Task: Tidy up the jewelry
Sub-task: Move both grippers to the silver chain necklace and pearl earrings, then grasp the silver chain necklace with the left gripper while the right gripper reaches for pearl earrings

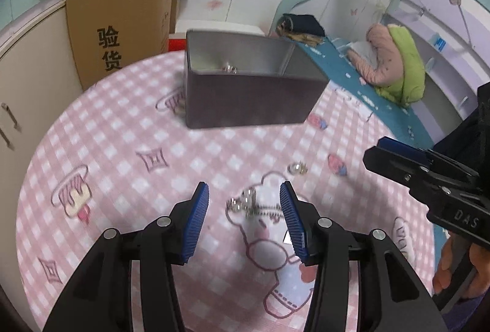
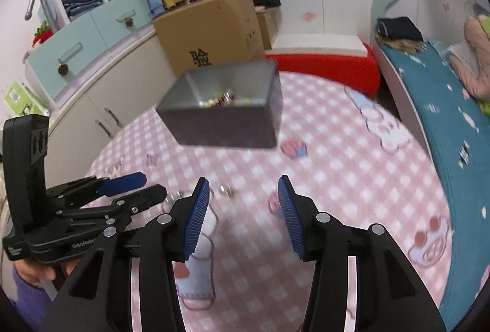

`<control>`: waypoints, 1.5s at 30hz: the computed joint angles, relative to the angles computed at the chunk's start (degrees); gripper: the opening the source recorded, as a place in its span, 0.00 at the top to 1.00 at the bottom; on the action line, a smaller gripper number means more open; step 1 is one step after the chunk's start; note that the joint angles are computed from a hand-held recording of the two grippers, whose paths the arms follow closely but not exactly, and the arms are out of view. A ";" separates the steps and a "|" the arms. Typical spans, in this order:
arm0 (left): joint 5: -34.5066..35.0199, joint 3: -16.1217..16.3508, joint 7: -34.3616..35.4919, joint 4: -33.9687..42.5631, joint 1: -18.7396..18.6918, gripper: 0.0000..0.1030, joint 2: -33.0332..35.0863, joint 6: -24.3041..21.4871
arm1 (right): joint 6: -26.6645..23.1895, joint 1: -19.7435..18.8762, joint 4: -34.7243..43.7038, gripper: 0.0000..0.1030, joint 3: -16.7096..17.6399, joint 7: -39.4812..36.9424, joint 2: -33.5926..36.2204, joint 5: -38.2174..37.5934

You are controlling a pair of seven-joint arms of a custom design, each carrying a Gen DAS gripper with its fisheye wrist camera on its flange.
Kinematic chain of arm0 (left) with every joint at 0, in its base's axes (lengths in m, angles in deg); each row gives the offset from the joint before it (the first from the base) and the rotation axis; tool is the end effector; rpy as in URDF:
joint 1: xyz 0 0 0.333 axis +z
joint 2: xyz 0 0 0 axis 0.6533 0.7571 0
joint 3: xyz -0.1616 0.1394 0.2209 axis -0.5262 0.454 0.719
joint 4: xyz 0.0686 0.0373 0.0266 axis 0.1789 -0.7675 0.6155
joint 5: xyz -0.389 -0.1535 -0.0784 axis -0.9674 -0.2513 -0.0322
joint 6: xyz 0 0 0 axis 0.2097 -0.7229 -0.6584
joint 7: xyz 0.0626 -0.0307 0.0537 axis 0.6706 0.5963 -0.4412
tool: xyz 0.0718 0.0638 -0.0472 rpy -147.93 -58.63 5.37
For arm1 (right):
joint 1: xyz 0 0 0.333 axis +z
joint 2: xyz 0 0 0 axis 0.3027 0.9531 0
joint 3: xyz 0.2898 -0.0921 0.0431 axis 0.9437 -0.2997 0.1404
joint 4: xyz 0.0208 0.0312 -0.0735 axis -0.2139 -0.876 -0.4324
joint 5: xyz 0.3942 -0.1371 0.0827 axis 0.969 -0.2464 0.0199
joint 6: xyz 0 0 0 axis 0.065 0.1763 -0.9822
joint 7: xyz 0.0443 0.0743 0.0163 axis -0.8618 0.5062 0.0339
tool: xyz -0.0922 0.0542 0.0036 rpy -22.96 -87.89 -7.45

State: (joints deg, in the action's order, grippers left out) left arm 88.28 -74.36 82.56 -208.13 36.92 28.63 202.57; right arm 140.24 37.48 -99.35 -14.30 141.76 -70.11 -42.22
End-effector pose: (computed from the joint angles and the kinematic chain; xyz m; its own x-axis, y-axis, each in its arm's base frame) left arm 0.5018 -0.1548 0.4518 0.1327 -0.9664 0.2202 -0.7604 -0.2417 -0.6028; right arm 0.5956 0.3306 0.4534 0.5772 -0.7785 -0.2467 -0.6965 -0.3115 -0.6464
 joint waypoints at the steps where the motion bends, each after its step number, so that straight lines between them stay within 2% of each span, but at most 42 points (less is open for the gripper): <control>1: 0.80 -0.63 -0.74 0.14 0.37 0.55 0.29 -0.29 | -0.10 -0.13 -0.51 0.53 0.05 -0.03 -0.11 0.43; 5: 2.13 -1.24 -2.31 0.55 0.47 0.55 1.17 -0.72 | -0.47 -0.33 -1.48 0.53 0.17 -0.39 -0.22 1.48; 8: 6.51 -2.71 -5.87 1.74 1.97 0.55 2.18 -2.19 | -0.73 -0.48 -2.05 0.53 0.27 -1.14 -0.32 2.48; 13: 10.26 -2.26 -7.96 2.83 1.63 0.55 3.26 -3.89 | -0.92 -0.45 -2.21 0.53 0.11 -1.51 -0.34 3.17; 15: 11.88 -2.27 -8.61 3.23 1.56 0.58 3.44 -4.71 | -0.90 -0.40 -1.99 0.53 0.05 -1.41 -0.19 3.19; 17: 15.36 -2.97 -10.69 3.96 2.13 0.73 3.73 -6.29 | -0.94 -0.34 -1.78 0.53 0.05 -1.37 -0.02 3.10; 18: 17.56 -3.29 -11.75 4.27 2.41 0.76 3.80 -7.24 | -0.94 -0.32 -1.69 0.53 0.10 -1.39 0.09 3.14; 20: 14.79 -1.50 -9.55 3.87 0.85 0.86 3.95 -5.55 | -0.89 -0.09 -1.32 0.53 0.07 -0.97 0.47 2.54; 24: 15.97 -1.53 -10.05 3.51 0.90 0.87 3.74 -5.19 | -0.83 0.57 -0.38 0.49 0.02 0.56 1.50 0.23; 25: 15.30 -1.20 -9.73 3.16 0.67 0.94 3.50 -4.63 | -0.78 0.75 -0.12 0.48 0.03 0.95 1.78 -0.54; 28: 12.72 -0.23 -7.49 1.82 0.28 0.94 2.11 -2.69 | -0.20 1.47 0.48 0.48 -0.26 3.06 2.60 -3.84; 40: 10.57 -1.05 -6.01 -1.82 4.02 0.94 -4.14 0.41 | 0.86 3.84 5.08 0.49 -0.39 9.25 7.37 -15.50; 45: 10.31 -1.75 -6.09 -2.13 5.71 0.94 -5.13 0.55 | 0.23 4.39 7.08 0.64 -0.31 10.74 9.05 -18.69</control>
